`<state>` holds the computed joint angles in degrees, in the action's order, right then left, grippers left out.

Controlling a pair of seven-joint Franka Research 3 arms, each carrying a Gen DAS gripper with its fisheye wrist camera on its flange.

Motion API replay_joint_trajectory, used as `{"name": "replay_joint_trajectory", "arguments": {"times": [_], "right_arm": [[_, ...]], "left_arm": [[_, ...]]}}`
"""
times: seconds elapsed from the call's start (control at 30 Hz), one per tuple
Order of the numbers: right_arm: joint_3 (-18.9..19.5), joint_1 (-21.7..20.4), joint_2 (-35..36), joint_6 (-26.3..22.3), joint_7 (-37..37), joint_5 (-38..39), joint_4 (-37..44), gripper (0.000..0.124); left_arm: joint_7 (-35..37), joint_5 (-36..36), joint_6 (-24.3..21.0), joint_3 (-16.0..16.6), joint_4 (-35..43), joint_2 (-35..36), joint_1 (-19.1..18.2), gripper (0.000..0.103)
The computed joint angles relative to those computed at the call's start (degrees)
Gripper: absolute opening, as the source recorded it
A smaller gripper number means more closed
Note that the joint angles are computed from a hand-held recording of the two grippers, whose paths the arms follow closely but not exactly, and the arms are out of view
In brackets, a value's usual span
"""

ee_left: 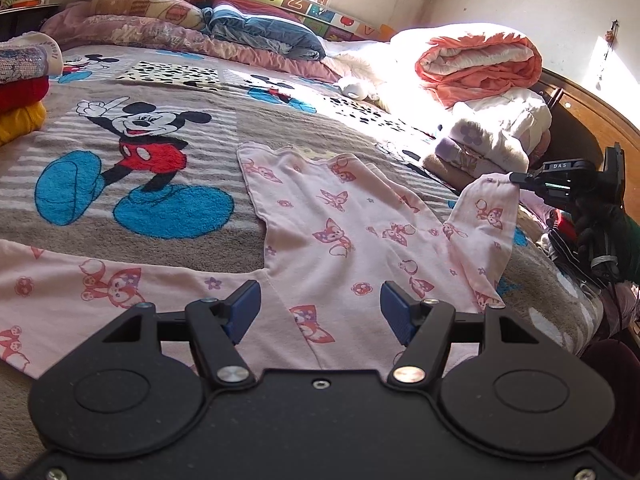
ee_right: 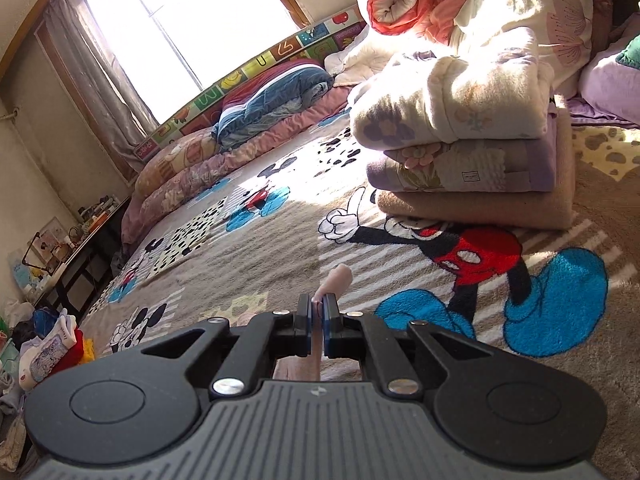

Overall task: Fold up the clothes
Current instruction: 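Pull the held sleeve outward with the right gripper and lay it flat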

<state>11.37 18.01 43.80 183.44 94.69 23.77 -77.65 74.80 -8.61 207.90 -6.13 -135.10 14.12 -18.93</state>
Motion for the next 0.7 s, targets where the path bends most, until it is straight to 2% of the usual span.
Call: {"name": "replay_joint_trajectory", "arguments": {"times": [0.37, 0.7], "right_arm": [[0.4, -2.7, -8.5, 8.2, 2.4, 1.7, -15.8, 0.007], [2.3, -6.4, -13.5, 14.3, 8.4, -0.8, -27.1, 0.007]], "left_arm": [[2.3, 2.1, -0.8, -0.2, 2.9, 1.5, -1.8, 0.065], [3.0, 4.3, -1.5, -0.3, 5.4, 3.1, -3.0, 0.065]]}}
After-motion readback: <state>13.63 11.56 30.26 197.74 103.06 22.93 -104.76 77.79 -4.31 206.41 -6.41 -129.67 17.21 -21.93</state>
